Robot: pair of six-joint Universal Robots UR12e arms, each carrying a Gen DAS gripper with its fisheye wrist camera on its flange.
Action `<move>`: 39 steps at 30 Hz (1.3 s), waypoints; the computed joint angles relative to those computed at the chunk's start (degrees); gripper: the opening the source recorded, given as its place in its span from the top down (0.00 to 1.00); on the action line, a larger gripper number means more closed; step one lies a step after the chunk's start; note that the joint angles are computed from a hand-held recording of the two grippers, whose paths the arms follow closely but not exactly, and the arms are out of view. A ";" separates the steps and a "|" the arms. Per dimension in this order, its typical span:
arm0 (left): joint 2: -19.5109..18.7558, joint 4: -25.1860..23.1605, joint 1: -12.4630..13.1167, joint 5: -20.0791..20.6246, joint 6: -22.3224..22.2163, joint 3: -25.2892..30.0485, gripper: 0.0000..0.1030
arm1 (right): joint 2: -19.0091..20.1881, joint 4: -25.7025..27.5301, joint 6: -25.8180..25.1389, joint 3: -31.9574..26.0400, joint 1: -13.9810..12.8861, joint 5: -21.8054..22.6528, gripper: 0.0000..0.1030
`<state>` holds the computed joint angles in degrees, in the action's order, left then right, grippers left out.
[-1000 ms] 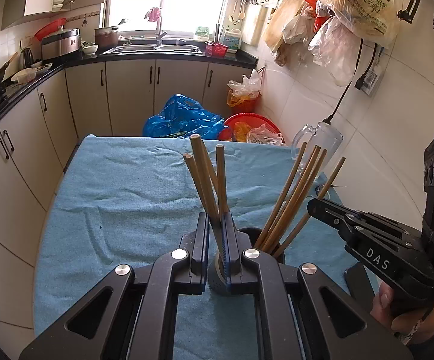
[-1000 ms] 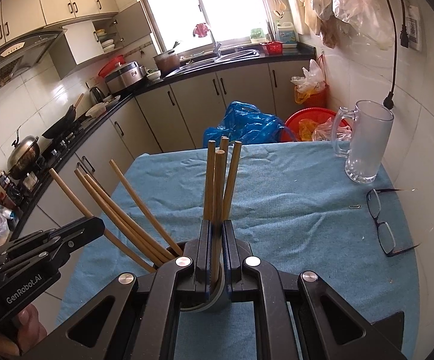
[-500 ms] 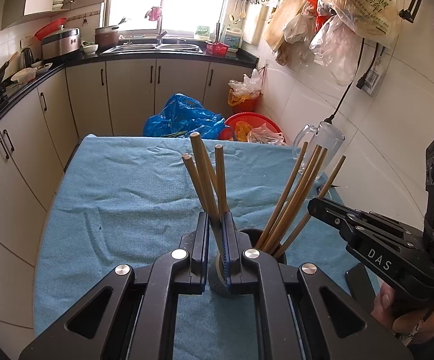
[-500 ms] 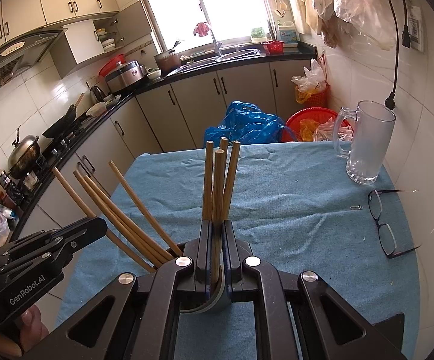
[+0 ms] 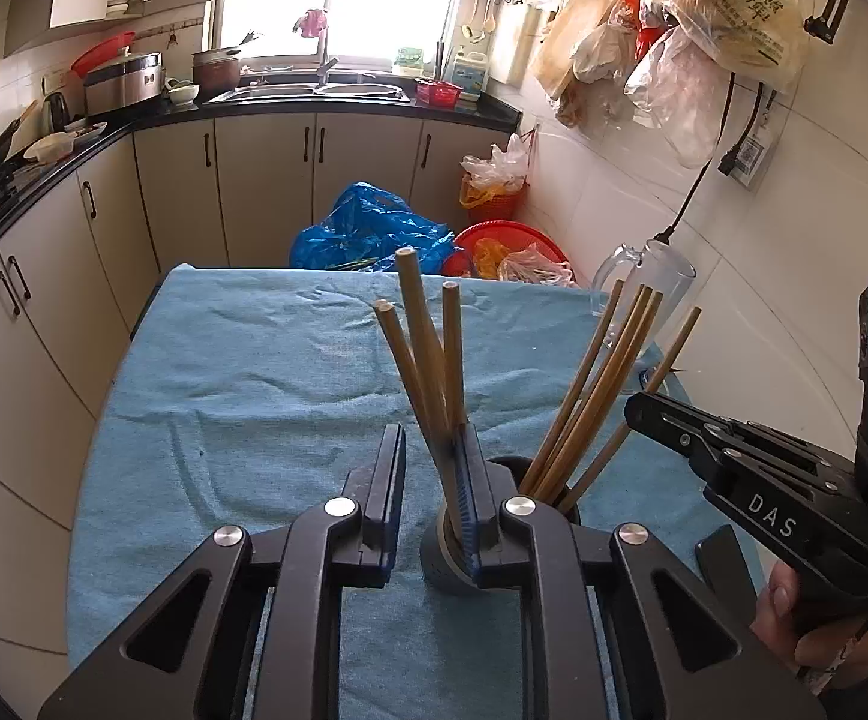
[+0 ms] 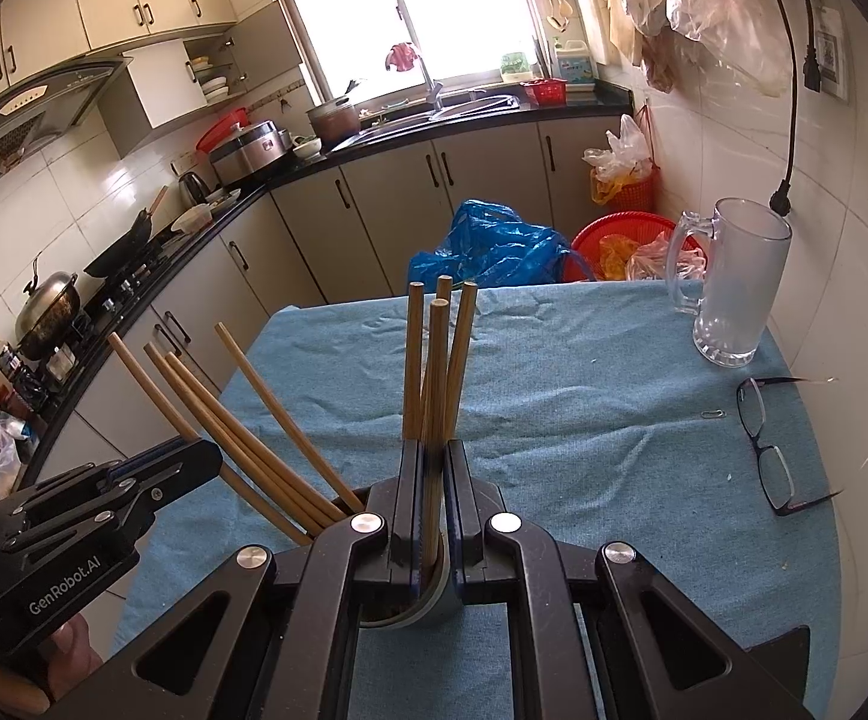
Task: Organize utensils
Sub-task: 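Lower both chopsticks into the black cup among the others, then open the left gripper while the right gripper opens, releasing both chopsticks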
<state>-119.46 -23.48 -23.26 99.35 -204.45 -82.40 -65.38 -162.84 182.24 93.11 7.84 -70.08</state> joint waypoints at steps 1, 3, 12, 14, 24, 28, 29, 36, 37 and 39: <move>0.02 -0.03 -0.03 0.11 0.03 -0.02 0.85 | 0.00 0.12 0.05 -0.04 0.00 0.11 0.93; -0.01 0.12 -0.15 0.53 0.12 0.03 0.85 | 0.01 0.21 0.23 -0.03 0.06 0.22 0.93; -0.07 -0.13 -0.27 1.30 -0.06 0.24 0.79 | 0.18 0.38 0.40 -0.14 -0.11 0.69 0.92; -0.06 -0.18 -0.26 1.46 -0.17 0.27 0.75 | 0.08 0.37 0.39 -0.05 -0.11 0.69 0.92; 0.12 -0.10 -0.32 2.43 -0.31 0.10 0.67 | -0.37 0.26 0.74 0.30 -0.29 0.92 0.92; 0.10 -0.32 -0.32 2.70 -0.46 0.24 0.66 | -0.73 -0.23 0.77 0.56 -0.27 0.76 0.86; 0.09 -0.30 -0.34 2.84 -0.54 0.25 0.65 | -0.70 -0.28 0.68 0.52 -0.37 0.79 0.84; 0.17 -0.24 -0.46 3.68 -0.93 0.17 0.58 | -0.91 -0.32 0.91 0.53 -0.40 0.55 0.75; 0.18 -0.21 -0.48 3.88 -1.02 0.15 0.58 | -1.03 -0.56 1.07 0.68 -0.40 0.49 0.75; 0.15 -0.40 -0.48 3.97 -1.20 0.26 0.56 | -1.13 -0.89 1.17 0.73 -0.46 0.47 0.73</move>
